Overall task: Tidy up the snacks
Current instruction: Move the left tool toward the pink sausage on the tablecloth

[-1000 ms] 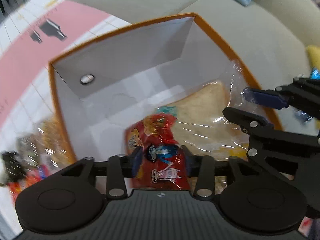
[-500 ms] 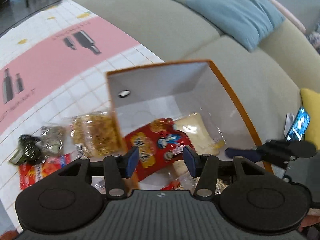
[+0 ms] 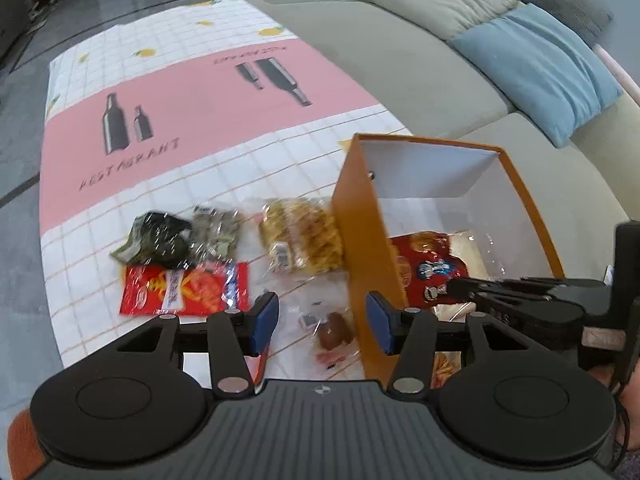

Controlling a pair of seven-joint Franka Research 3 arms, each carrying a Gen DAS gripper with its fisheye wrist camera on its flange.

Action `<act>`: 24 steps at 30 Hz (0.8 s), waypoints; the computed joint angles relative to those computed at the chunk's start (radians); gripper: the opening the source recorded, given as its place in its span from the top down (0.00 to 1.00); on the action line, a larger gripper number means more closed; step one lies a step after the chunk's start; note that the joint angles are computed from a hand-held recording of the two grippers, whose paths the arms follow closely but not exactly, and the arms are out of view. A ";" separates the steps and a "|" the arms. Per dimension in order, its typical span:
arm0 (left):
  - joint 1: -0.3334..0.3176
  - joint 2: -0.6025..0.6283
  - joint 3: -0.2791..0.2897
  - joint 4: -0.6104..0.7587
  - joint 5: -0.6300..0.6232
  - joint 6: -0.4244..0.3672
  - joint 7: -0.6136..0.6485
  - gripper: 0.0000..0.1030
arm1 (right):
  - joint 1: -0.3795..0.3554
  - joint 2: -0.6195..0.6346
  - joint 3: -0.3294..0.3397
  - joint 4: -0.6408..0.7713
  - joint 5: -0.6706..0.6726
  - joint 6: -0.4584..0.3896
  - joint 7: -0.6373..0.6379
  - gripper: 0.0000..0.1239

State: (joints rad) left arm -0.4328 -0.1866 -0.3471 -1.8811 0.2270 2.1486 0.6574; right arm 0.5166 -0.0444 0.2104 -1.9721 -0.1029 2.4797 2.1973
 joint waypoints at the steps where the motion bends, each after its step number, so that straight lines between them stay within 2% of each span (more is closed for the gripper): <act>1: 0.000 -0.011 0.003 -0.014 -0.007 0.005 -0.002 0.42 | 0.004 -0.007 0.002 -0.003 0.011 -0.007 -0.007 1.00; 5: -0.003 -0.036 0.003 -0.044 -0.020 0.005 0.002 0.42 | 0.015 -0.036 0.006 -0.048 0.135 0.011 -0.033 1.00; 7: -0.005 -0.053 0.000 -0.057 -0.019 0.002 0.006 0.42 | 0.016 -0.039 0.014 -0.064 0.133 0.024 -0.017 1.00; 15: -0.001 -0.155 -0.017 -0.114 0.026 -0.017 -0.019 0.42 | 0.007 -0.123 0.058 -0.097 0.001 0.048 0.088 0.97; 17: -0.001 -0.185 -0.020 -0.137 0.036 -0.013 -0.025 0.42 | 0.002 -0.150 0.079 -0.103 -0.044 0.057 0.123 0.94; 21: -0.005 -0.242 -0.026 -0.188 0.052 -0.018 -0.020 0.39 | -0.013 -0.188 0.133 -0.115 -0.153 0.099 0.204 0.80; 24: -0.020 -0.281 -0.012 -0.234 0.028 -0.015 0.010 0.39 | -0.012 -0.188 0.166 -0.108 -0.219 0.119 0.222 0.77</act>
State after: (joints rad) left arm -0.4530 -0.4673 -0.3588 -2.1156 0.2546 2.1336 0.6677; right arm 0.5048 -0.2326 0.3767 -2.0801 -0.3220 2.5991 2.4193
